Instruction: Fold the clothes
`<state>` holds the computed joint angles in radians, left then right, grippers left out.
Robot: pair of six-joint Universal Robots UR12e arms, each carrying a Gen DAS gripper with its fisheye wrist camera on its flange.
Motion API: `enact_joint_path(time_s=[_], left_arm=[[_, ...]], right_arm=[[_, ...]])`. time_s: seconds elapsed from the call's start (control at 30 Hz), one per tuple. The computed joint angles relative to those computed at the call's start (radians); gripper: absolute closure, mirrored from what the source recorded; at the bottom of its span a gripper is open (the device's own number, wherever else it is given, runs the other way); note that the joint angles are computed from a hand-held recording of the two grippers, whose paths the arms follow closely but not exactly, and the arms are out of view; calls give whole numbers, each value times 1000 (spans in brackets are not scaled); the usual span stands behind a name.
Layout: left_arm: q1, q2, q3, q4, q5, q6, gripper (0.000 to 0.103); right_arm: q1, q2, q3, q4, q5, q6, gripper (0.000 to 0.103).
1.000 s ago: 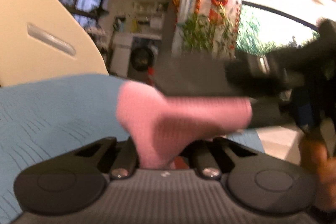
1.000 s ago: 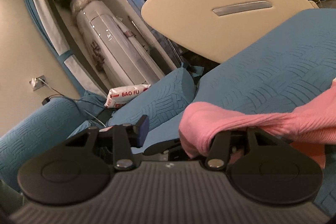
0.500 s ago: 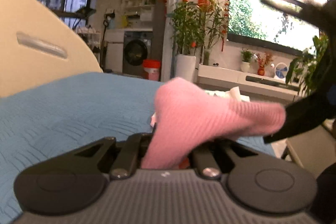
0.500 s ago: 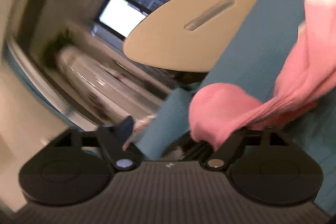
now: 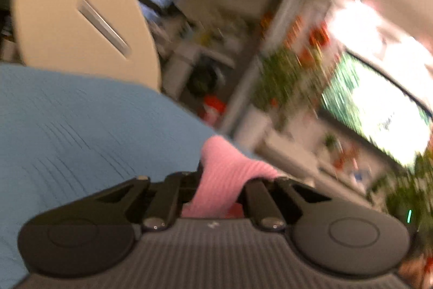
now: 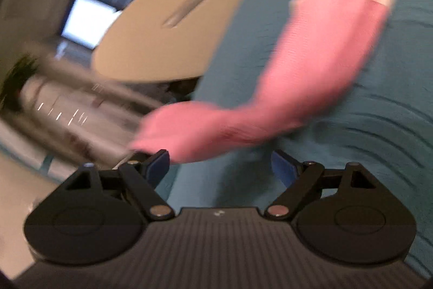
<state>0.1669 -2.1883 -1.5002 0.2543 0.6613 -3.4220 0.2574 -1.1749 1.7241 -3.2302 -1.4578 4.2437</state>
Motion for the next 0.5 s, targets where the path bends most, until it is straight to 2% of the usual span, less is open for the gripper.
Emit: enact_joint_path(time_s=[0.07,0.17,0.2,0.27,0.37,0.4,0.43,0.47,0.5], left_arm=[[9,-1,9,28,82,-132,96],[12,-1,19,-36,153,-196,96],[10,2,19,-74,184,-204,96],[7,9,9,-99,240,-188,96],[3,11,6,-61,312,-185,95],[2,10,8,-47,336,-193,95],[1,10,8,-42,356,-199,95],[-1,10,11,-43,382,-205,95],[-4,9,16,-50,410,-219,95]], right_arm=[[19,-13,-2,59,-186,-2,17],[46,-2,-48,179,-467,-7,17],[43,10,-62,187,-528,3,17],[35,33,-89,198,-594,11,17],[19,81,-169,360,-664,-56,19],[17,97,-188,398,-682,-72,18],[16,105,-196,393,-681,-93,18],[15,114,-201,375,-677,-119,29],[10,120,-205,335,-630,-159,42]])
